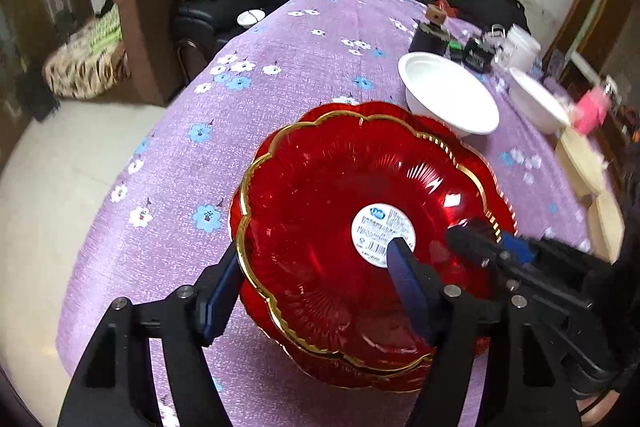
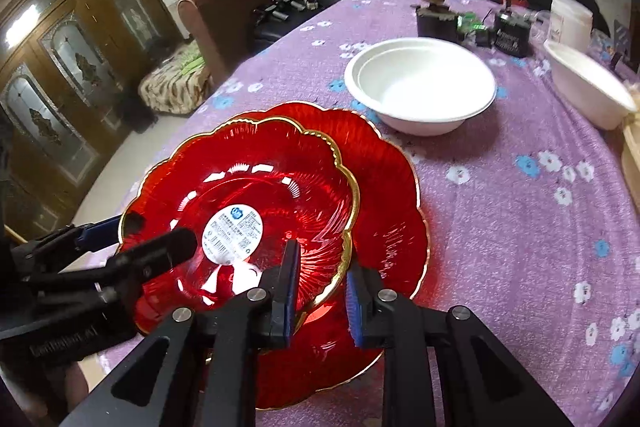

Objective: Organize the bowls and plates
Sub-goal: 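Lower the stickered plate onto the wedding plate and open the right gripper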

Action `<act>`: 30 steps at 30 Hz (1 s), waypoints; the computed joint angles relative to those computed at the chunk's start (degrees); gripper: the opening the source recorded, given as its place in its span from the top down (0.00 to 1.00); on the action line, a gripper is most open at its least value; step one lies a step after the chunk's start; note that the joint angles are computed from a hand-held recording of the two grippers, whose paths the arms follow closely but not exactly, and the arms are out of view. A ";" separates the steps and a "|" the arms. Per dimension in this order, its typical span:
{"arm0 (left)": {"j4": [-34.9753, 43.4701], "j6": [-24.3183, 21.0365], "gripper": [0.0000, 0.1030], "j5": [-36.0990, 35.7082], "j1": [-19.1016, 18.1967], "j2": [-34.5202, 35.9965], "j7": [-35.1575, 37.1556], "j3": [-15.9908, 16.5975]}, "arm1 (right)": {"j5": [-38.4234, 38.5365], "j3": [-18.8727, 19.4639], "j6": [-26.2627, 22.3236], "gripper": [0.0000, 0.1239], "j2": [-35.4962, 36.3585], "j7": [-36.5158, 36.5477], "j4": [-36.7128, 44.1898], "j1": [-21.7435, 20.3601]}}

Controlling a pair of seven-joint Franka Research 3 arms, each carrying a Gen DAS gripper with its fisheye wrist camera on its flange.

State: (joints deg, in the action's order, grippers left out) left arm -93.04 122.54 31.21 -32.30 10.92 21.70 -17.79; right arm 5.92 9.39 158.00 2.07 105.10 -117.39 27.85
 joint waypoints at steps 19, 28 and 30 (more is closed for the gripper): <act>0.06 -2.85 0.29 8.07 -4.36 -5.08 -3.75 -2.17 | -27.33 2.13 8.23 0.61 -12.33 23.58 -10.35 -5.11; 2.08 7.54 0.18 3.67 -2.92 -11.01 -2.07 -5.26 | -18.11 1.83 4.48 0.61 -30.43 15.26 -16.84 -9.70; 6.06 5.24 0.16 5.49 -3.20 -10.51 -1.49 -5.88 | -16.49 1.31 2.05 0.57 -33.15 12.80 -15.40 -10.55</act>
